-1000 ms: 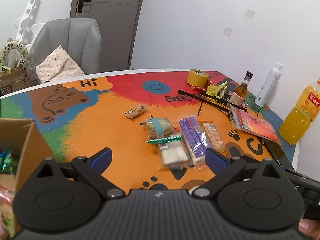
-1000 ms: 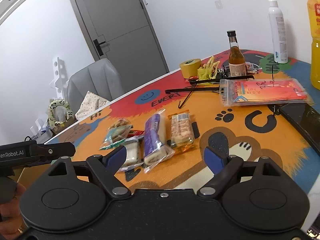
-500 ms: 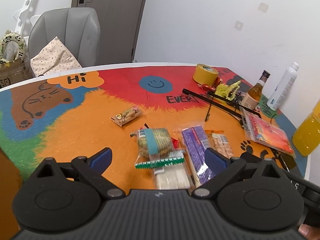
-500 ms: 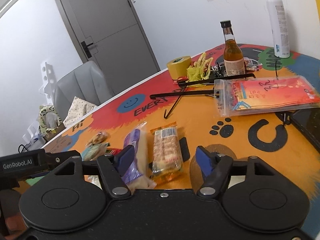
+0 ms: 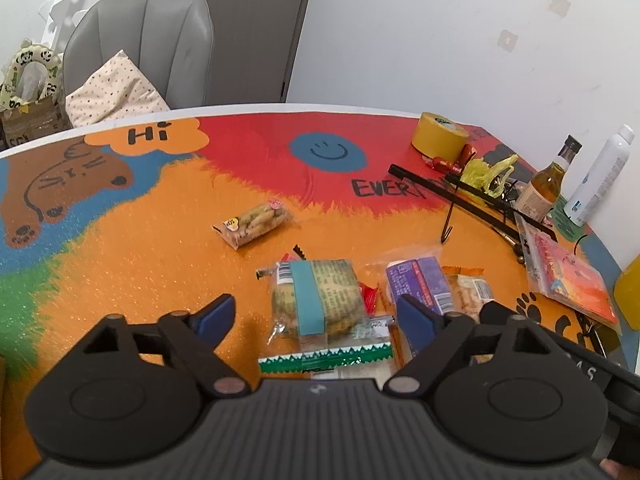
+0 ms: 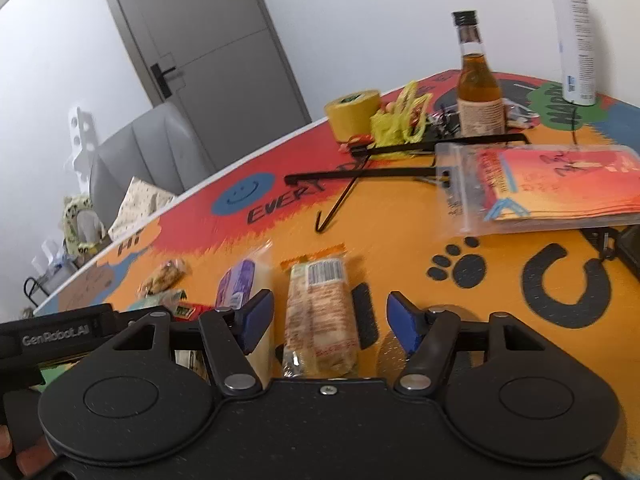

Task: Organize snacks
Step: 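Grasp the cookie packet with the left gripper while the right gripper grasps a biscuit packet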

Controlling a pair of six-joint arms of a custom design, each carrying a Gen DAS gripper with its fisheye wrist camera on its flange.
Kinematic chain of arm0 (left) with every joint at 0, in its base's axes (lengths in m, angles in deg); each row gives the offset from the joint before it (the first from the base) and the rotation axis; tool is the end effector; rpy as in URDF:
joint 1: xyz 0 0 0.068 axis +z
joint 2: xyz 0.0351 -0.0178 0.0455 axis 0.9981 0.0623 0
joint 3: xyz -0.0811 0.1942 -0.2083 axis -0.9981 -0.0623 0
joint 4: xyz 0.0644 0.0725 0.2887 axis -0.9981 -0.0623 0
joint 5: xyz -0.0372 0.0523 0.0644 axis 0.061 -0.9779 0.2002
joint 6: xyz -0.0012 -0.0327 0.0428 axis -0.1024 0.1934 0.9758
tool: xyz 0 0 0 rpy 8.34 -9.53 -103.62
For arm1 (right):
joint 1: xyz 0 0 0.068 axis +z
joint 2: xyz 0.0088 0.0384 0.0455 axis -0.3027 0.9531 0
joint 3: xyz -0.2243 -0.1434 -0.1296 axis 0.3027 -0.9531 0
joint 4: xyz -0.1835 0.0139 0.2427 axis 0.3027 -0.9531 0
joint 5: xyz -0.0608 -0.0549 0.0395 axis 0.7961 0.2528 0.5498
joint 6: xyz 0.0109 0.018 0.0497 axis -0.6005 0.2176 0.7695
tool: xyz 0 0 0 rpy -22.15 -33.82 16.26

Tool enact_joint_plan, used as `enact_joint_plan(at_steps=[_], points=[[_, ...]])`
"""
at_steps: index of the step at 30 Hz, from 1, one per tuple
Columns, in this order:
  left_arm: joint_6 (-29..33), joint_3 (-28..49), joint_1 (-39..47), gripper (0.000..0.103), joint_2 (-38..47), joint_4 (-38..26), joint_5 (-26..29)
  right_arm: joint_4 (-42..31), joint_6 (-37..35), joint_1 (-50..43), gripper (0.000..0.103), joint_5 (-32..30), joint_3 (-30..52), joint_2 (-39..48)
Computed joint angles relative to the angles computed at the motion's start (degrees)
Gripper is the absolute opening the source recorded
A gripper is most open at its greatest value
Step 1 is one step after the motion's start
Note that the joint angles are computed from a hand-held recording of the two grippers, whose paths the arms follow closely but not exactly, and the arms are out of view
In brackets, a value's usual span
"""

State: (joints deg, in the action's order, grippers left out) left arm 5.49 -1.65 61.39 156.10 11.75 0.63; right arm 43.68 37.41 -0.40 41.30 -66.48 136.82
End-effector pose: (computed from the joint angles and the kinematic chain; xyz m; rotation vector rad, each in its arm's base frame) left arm 0.3320 -0.1591 0.0666 0.3306 2.3600 -0.4284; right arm 0.2579 0.0682 0.0298 0.5319 2.1062 0.1796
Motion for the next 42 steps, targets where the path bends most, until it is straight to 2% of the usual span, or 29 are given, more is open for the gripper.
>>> enact_joint_plan(at_steps=[2,4,8,23,29,35,42], points=[[-0.6,0.3,0.2,0.073,0.5,-0.1,-0.1,-2.0,-0.5,0.0,0.055,-0.7,1.2,0.5],[-2.3,1.0,1.0,0.053,1.2,-0.7,1.4,-3.2,-0.8,0.5,0.038,-0.3,2.0,1.1],[-3.9,-0.4,1.6,0.047,0.0,0.6,1.4,-3.2,-1.8,1.5,0.032,0.2,1.2,0.6],[-1.7,-11.9,5.8,0.047,-10.5,1.9,5.5,3.1,4.7,10.4,0.032,7.8,-7.6,-4.6],[-0.2,-16.7,8.4,0.047,-15.4,1.9,8.8,-1.2,9.3,16.7,0.032,13.4,-10.0,-9.4],[1.1,-21.2,11.4,0.047,-21.8,0.7,12.6,-9.8,12.5,22.9,0.032,19.1,-9.7,-15.7],[4.6,-24.3,16.2,0.047,-31.7,-4.8,17.0,-16.1,14.9,28.7,0.032,23.1,-7.6,-19.3]])
